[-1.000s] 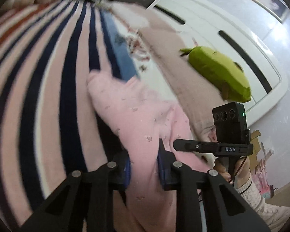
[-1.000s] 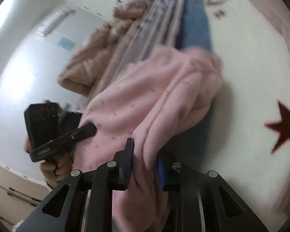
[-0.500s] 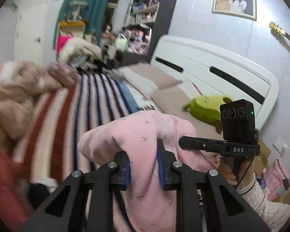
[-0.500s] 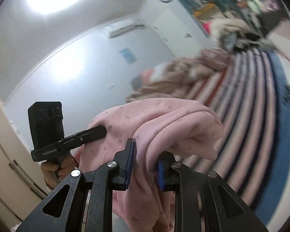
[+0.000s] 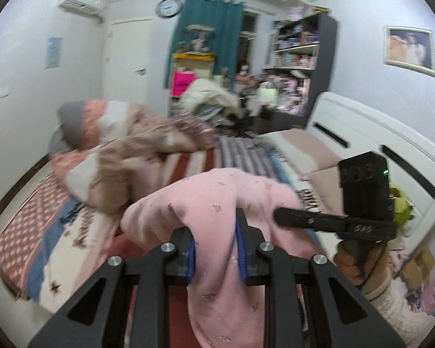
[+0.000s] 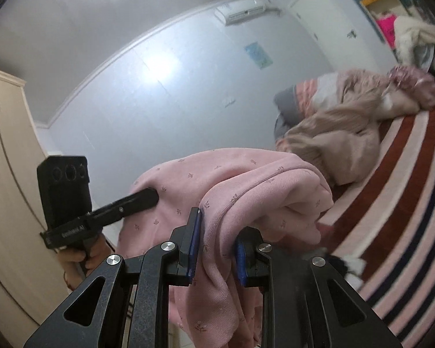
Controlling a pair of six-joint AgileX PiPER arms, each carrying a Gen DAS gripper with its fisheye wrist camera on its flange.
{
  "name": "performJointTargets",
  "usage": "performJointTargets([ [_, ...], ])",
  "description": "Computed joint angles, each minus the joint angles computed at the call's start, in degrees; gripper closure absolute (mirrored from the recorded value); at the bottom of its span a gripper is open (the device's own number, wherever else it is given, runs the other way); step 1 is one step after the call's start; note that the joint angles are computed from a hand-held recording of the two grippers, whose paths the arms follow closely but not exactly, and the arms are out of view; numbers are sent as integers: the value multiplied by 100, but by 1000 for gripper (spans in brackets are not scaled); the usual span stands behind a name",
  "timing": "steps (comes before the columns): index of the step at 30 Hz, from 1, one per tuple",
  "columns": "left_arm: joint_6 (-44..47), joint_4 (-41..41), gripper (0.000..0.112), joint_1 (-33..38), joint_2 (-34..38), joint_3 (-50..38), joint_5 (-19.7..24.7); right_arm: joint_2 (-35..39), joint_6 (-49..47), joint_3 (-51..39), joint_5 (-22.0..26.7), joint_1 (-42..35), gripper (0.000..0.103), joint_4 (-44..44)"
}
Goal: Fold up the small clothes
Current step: 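Carry the folded shirt with both grippers toward the clothes pile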
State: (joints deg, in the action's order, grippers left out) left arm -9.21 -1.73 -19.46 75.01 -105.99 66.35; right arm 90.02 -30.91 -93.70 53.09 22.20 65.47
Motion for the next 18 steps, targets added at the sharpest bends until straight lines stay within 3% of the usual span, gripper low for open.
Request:
performJointTargets([
  [4, 967, -1522, 92, 1643, -175, 1253, -522, 990, 829, -895, -248, 626, 87, -680],
  [7, 1840, -2397, 90, 2427, -137, 2148, -957, 1531, 1428, -1311, -393, 884, 87, -1354],
  [13, 2637, -3361, 80, 3021, 232, 2752, -1244, 1923, 1916, -1460, -498, 925, 85, -1926],
  [17, 2658, -3282, 70, 2937, 170, 2916, -1395, 1943, 2181, -1523, -400, 955, 75, -2263],
  [18, 2595, -3164, 59, 2901, 131, 2924, -1443, 1901, 2189, -1475, -395, 955, 67, -2314],
])
